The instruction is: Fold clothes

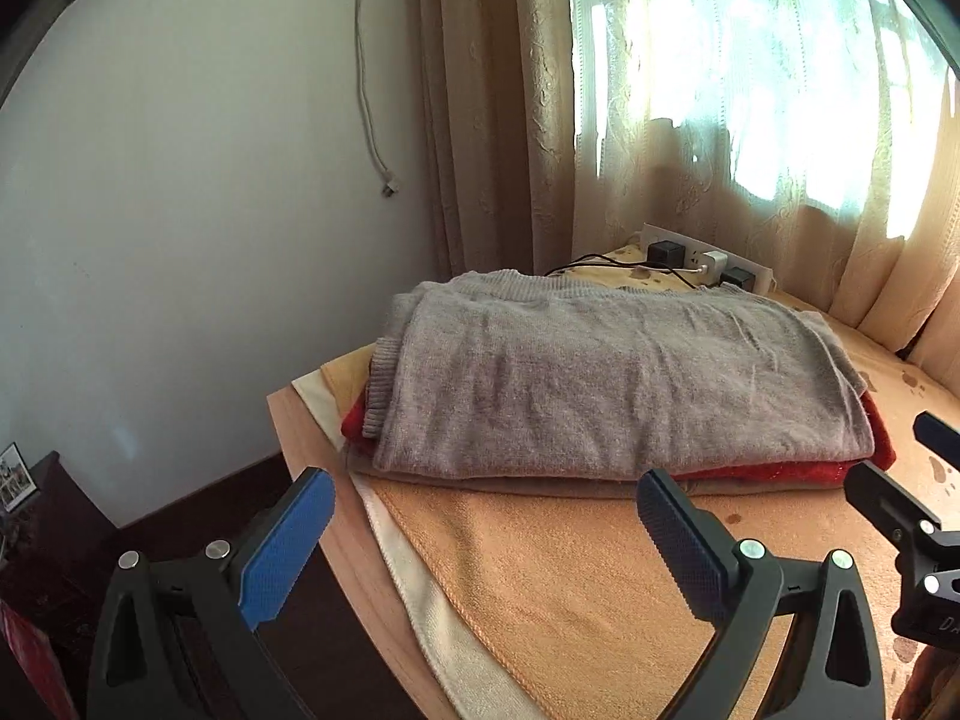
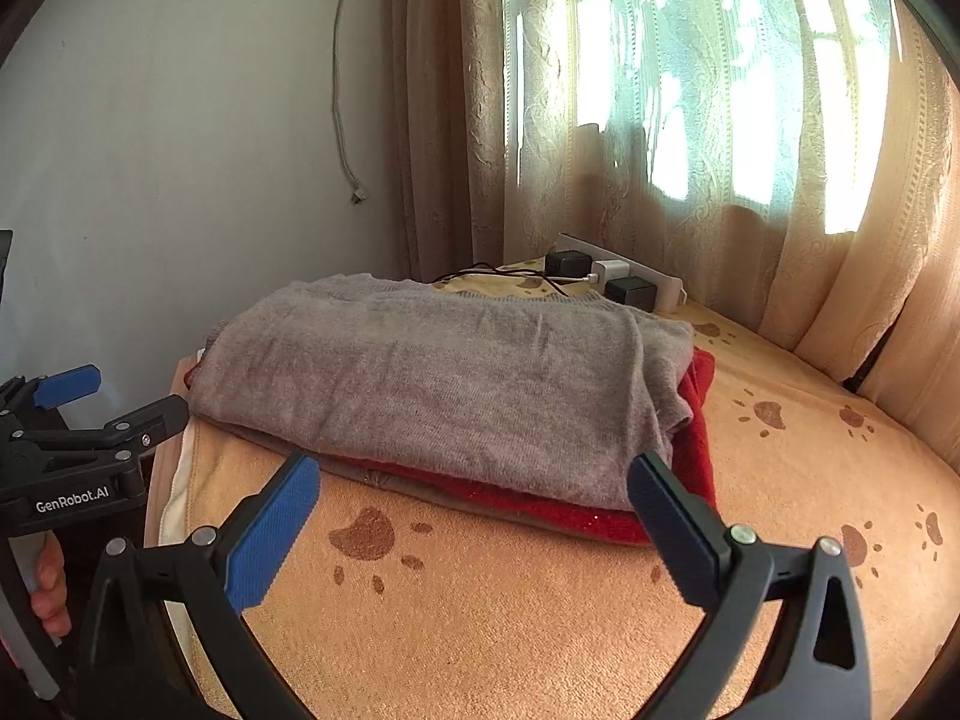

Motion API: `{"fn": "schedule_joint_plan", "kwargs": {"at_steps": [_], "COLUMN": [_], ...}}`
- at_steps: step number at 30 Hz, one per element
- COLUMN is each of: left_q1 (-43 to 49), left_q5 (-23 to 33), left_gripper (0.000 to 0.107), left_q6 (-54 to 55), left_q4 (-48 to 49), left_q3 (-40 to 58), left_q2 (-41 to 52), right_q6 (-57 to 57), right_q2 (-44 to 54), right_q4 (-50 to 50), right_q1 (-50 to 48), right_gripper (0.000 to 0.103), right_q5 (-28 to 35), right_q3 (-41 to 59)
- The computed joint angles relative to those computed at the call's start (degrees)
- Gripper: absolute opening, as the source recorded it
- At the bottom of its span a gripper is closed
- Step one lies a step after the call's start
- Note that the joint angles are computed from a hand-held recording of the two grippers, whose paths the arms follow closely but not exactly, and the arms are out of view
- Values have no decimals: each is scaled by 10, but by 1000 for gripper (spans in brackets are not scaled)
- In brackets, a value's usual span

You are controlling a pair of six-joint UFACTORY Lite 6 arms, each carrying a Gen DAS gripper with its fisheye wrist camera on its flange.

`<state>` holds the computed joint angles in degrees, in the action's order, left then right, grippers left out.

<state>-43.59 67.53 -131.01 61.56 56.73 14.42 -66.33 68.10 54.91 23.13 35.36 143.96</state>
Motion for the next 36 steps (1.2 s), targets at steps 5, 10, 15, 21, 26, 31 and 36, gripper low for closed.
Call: {"fn": "schedule_joint_plan", "kwargs": {"at_steps": [5, 10, 15, 21, 26, 31, 36], "left_q1": [-5, -8, -6, -3, 0, 1, 2], "left_q5": [-16, -10, -18, -34, -42, -49, -53], "left_gripper": [102, 102, 102, 102, 102, 102, 102], "left_q6": [-11, 5, 12, 10, 15, 13, 17], "left_q4": [14, 11, 13, 18, 19, 21, 19], "left_q3": [-6, 18, 25, 22, 24, 21, 20], "left_q2": [-13, 9, 19, 21, 26, 25, 26], "right_q6": [-15, 1, 21, 31, 46, 34, 21], "right_q2": [-19, -14, 2, 14, 27, 16, 3], "right_q4": [16, 6, -16, -23, -36, -28, -14], "right_q1": [-2, -3, -1, -2, -1, 0, -1], "right_gripper": [103, 103, 103, 103, 103, 103, 103], "right_q5": [-5, 2, 9, 16, 25, 19, 12], "right_q3": [-27, -15, 8, 24, 46, 24, 3]}}
